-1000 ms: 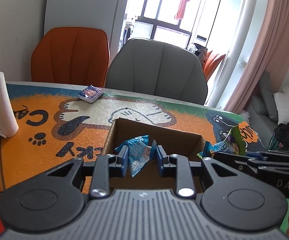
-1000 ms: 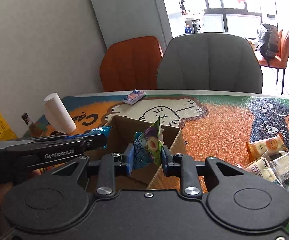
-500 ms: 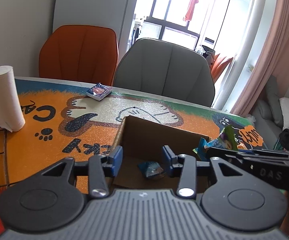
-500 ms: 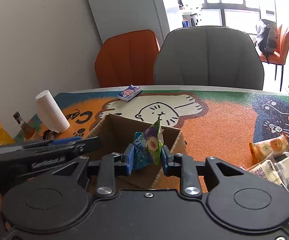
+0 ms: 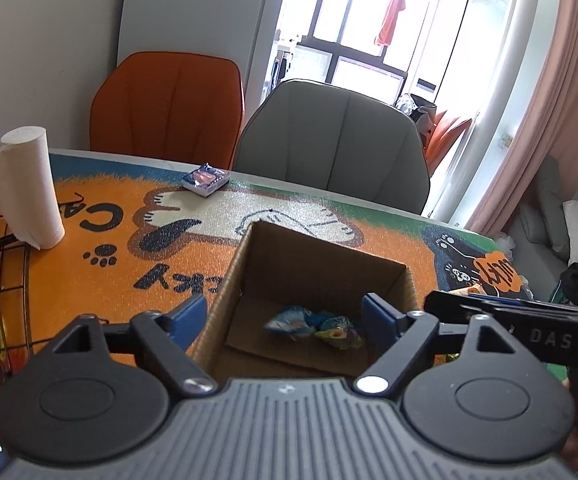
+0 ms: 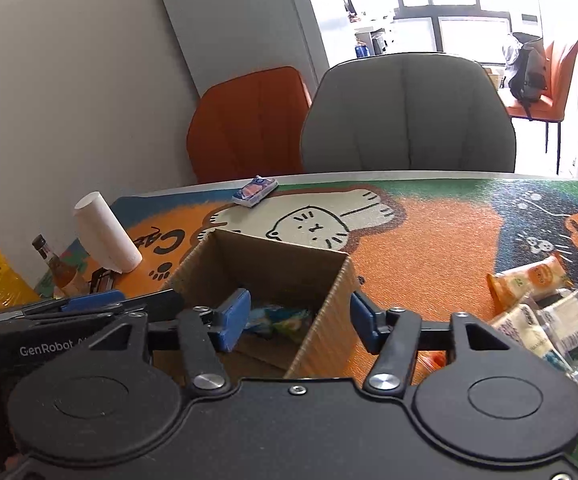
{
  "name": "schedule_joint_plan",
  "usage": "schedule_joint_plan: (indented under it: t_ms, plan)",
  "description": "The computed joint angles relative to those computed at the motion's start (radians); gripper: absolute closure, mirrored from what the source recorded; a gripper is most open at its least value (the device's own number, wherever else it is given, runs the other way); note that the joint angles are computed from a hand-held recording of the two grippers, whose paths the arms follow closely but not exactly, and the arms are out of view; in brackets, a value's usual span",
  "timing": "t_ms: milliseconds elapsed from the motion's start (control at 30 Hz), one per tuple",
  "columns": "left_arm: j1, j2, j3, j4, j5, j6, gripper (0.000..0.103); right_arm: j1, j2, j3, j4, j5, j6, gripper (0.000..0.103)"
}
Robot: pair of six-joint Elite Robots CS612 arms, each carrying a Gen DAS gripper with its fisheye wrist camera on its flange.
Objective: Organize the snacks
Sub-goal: 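Lower both held snacks into the cardboard box and open both grippers, then move both tools back over the snack pile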
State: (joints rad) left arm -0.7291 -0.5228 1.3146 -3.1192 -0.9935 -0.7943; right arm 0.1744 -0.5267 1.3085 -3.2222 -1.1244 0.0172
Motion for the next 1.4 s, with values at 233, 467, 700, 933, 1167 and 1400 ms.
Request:
schedule_joint_plan:
  t_ms: [233, 467, 700, 933, 1167, 1400]
  plan:
    - [-0.013, -0.004, 0.005, 0.003, 0.005, -0.042, 0.007, -0.023, -0.023, 0.056, -0.041, -0.015, 0.022, 0.018]
    - [-0.03, -0.001, -0.001, -0.002, 0.008, -0.026, 0.0, -0.045, -0.045, 0.113, -0.093, -0.019, 0.045, 0.0]
    - [-0.045, -0.006, -0.002, 0.009, -0.002, -0.006, 0.0, -0.068, -0.063, 0.154, -0.117, -0.006, 0.065, 0.0]
    - [-0.061, -0.008, -0.002, -0.008, 0.004, 0.015, 0.0, -0.091, -0.079, 0.193, -0.147, 0.009, 0.078, 0.0]
    - [-0.075, -0.001, -0.019, -0.009, -0.014, 0.035, 0.0, -0.115, -0.089, 0.23, -0.178, 0.014, 0.093, 0.0]
    - [-0.088, 0.013, -0.051, 0.007, -0.041, 0.057, 0.0, -0.135, -0.097, 0.261, -0.196, 0.008, 0.103, 0.0]
